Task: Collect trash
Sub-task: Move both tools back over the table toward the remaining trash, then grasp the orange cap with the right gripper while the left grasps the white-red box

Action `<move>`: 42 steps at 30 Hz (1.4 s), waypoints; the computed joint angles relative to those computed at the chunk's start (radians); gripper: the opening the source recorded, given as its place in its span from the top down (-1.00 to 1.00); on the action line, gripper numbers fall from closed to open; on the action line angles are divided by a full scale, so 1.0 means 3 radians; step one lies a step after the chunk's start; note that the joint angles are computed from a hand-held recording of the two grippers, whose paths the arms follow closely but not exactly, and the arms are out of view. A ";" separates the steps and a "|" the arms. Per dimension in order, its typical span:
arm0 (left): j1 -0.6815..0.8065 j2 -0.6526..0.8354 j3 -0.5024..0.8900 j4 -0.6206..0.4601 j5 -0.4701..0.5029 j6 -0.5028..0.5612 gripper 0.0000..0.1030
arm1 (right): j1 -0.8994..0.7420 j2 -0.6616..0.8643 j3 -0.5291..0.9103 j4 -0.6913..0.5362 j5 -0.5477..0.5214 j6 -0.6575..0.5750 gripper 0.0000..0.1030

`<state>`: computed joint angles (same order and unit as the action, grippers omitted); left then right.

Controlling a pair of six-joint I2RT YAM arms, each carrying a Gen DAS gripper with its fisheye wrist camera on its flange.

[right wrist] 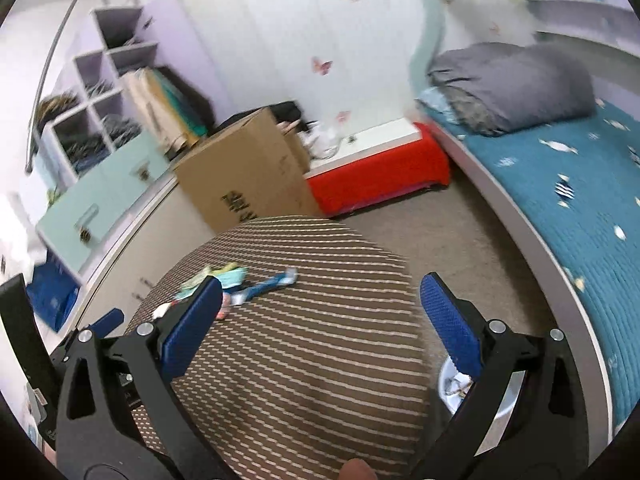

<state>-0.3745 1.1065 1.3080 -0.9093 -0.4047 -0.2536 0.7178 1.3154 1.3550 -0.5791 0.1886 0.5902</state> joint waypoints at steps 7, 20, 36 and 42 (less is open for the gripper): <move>0.1410 -0.0168 -0.0151 -0.0065 0.0827 0.0547 -0.86 | 0.0395 0.1038 0.1092 -0.0443 -0.0010 -0.0099 -0.88; 0.2501 0.0269 -0.0321 0.0093 0.1611 0.0936 -0.86 | 0.0615 0.2566 0.2764 -0.1126 -0.0100 -0.0297 -0.34; 0.2360 0.0639 -0.0281 0.0133 0.1608 0.0808 -0.86 | 0.0558 0.3624 0.4217 -0.1715 -0.0388 -0.0527 0.41; 0.2186 0.0792 -0.0252 0.0121 0.1493 0.0661 -0.86 | 0.0505 0.3034 0.3213 -0.1192 -0.0463 -0.0496 0.41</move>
<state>0.2813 1.3442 1.2323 -0.8729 0.0431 -0.0555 0.8692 2.2255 2.3189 -0.9368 0.0496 0.4413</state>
